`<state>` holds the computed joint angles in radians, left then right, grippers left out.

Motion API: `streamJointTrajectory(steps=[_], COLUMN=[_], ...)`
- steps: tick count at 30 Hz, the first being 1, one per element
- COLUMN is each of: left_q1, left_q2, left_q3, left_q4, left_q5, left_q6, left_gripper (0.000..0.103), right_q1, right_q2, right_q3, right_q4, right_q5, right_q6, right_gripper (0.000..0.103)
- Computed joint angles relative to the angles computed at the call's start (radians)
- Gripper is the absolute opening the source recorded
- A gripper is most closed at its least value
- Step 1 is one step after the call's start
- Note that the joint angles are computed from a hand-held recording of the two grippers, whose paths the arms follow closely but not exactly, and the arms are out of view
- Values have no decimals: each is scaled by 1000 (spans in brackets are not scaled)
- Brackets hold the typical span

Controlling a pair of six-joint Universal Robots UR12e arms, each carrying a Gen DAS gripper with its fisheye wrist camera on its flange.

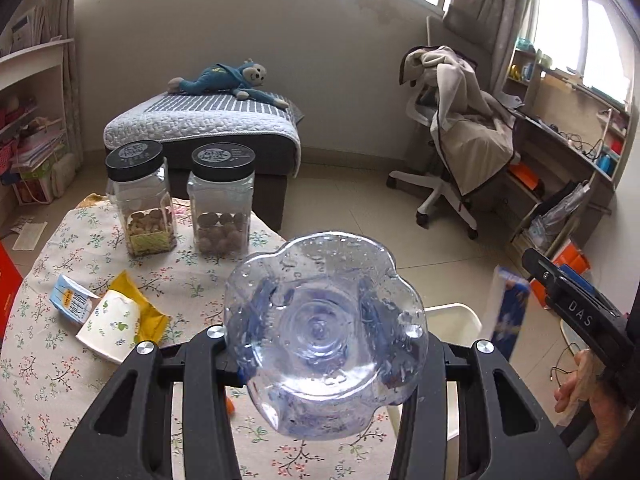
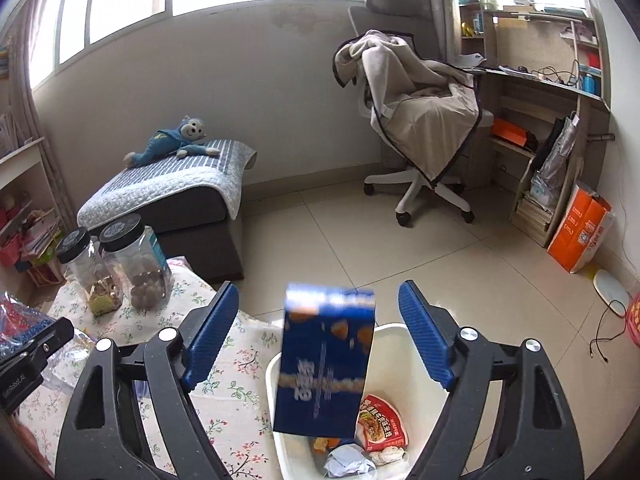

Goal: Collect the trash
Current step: 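Lower the plastic bottle over the bin and open the left gripper, then move both tools back over the table toward the paper cup and peel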

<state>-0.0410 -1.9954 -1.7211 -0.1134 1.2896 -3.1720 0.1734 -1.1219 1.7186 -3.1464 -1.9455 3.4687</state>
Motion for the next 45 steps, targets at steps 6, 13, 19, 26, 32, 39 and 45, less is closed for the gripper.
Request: streamJointTrajectory(steps=[6, 13, 19, 26, 32, 39, 45], left_q1=[-40, -76, -103, -124, -122, -100, -72], left_q2=[-15, -29, -45, -75, -75, -59, -46], left_q3=[21, 40, 55, 78, 76, 62, 45], left_q4=[-16, -31, -37, -47, -50, -34, -24], left_q5=[-33, -64, -94, -143, -116, -38, 17], left_q6=[14, 29, 35, 27, 10, -30, -45], left_gripper=[43, 44, 44, 53, 68, 76, 78], right_q1=[-34, -63, -76, -88, -78, -49, -4], right_q2=[-33, -57, -69, -80, -76, -56, -21], right_q3=[49, 87, 110, 132, 131, 98, 52], right_q4=[-19, -22, -23, -21, -24, 1, -20], right_q5=[-34, -69, -100, -129, -171, -179, -206], right_q6=[92, 161, 174, 180, 163, 112, 4], right_gripper=[86, 90, 92, 95, 96, 96, 96])
